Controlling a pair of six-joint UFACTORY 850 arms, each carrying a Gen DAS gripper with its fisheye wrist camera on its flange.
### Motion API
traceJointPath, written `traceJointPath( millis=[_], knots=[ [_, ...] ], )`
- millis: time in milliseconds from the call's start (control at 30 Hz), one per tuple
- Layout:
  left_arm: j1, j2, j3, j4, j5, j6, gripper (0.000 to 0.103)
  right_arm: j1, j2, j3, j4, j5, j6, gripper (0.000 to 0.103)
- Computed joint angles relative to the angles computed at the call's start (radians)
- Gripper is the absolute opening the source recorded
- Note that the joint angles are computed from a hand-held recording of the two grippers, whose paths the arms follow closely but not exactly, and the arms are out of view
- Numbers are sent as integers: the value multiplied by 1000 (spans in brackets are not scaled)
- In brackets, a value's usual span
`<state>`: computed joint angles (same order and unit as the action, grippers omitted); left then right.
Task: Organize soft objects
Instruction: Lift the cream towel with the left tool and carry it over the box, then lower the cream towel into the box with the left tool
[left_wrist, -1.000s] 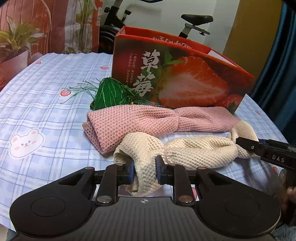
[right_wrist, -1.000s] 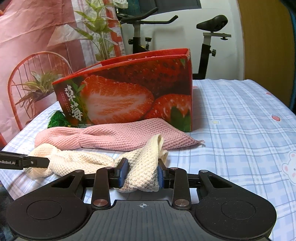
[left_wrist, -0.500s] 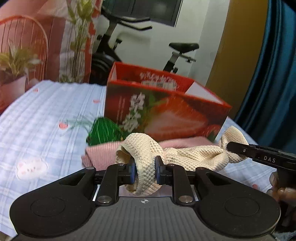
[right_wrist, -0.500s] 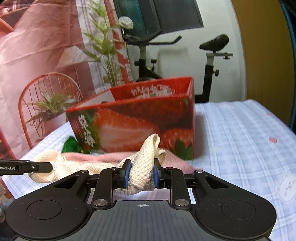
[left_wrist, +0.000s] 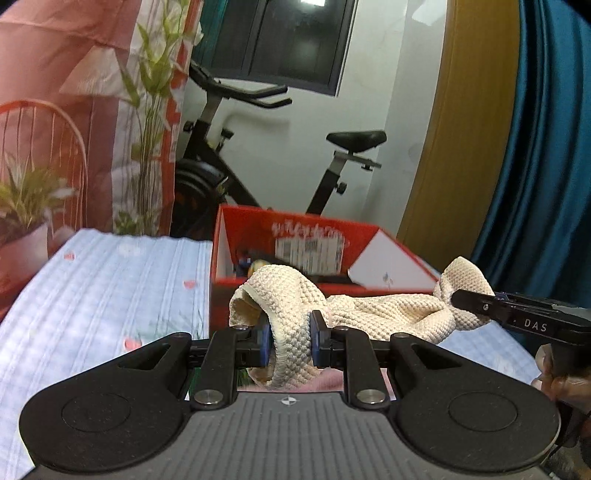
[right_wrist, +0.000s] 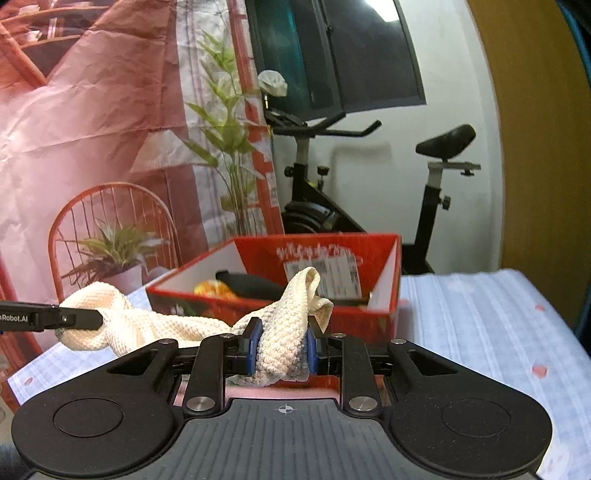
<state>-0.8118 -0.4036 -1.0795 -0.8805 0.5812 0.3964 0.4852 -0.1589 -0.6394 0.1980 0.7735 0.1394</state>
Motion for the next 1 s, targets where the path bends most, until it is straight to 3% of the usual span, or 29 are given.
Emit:
traceJointPath(
  millis=[400, 800, 1000],
  knots=[
    [67, -89, -206, -133, -120, 198, 22, -81, -57, -187, -53, -135, -53, 22],
    [98, -264, -488, -635, -190, 832, 22, -93, -228, -417, 106, -263, -266, 22],
    [107, -348, -601, -988, -235, 1232, 22, -104, -302, -500, 163, -368, -319, 22]
  ],
)
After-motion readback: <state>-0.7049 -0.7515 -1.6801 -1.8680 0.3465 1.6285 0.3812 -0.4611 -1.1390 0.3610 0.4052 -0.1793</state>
